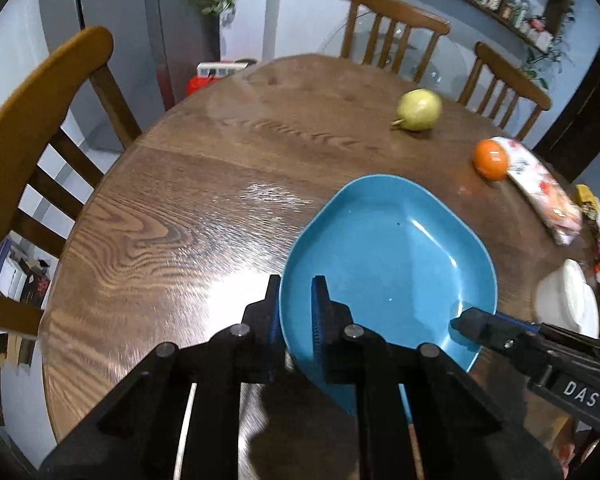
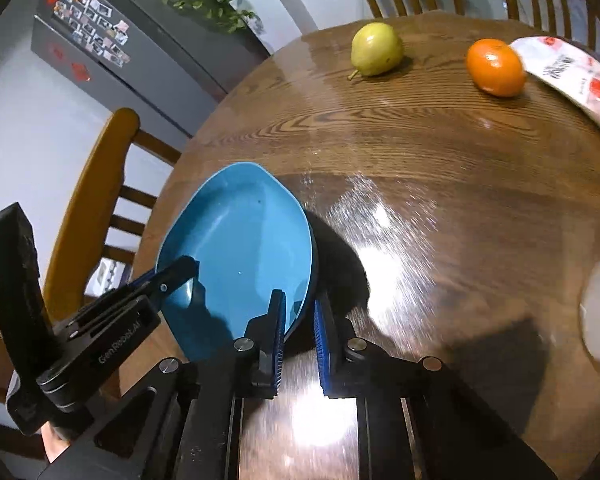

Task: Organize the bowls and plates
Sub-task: 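Carry the teal dish with the left gripper over the plate stack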

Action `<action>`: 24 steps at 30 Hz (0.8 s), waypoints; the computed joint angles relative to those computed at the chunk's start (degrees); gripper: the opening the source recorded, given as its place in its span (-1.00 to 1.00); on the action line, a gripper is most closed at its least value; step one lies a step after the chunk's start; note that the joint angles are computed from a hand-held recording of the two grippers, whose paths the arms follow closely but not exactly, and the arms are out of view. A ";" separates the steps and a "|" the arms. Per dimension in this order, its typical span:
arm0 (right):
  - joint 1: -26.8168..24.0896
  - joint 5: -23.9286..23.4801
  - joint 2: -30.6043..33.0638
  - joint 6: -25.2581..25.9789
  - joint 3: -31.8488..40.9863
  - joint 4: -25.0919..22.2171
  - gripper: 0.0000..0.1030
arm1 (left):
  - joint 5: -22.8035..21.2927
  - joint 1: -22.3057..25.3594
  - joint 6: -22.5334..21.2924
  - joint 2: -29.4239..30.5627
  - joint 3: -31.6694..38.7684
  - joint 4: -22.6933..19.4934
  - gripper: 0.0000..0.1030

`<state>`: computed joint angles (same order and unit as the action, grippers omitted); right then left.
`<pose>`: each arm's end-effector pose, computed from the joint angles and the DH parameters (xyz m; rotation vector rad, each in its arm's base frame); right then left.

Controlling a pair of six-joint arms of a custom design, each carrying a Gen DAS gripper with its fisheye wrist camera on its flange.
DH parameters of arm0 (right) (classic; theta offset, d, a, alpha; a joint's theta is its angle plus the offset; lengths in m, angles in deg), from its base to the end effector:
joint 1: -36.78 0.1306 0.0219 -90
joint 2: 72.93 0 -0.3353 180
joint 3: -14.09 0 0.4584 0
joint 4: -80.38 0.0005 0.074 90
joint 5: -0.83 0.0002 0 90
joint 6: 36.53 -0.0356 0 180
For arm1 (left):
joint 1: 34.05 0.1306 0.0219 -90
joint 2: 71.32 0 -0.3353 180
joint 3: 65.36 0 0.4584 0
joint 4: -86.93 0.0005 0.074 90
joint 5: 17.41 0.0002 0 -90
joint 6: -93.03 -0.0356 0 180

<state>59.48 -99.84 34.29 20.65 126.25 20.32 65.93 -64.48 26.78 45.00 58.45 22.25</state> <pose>0.5881 0.2526 0.4008 0.1547 2.6199 0.6006 0.5917 -0.3434 0.3989 0.1059 2.5706 -0.2116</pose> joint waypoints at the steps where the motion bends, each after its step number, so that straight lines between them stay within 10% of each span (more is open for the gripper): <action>1: 0.10 0.30 -1.59 0.11 -1.34 -0.05 -0.70 | 0.01 -0.49 0.10 -1.23 -1.05 0.45 -0.78; 24: 4.33 1.68 -31.90 -0.72 -29.34 -5.01 -0.70 | -1.34 -13.87 8.50 -20.63 -23.90 0.31 -0.78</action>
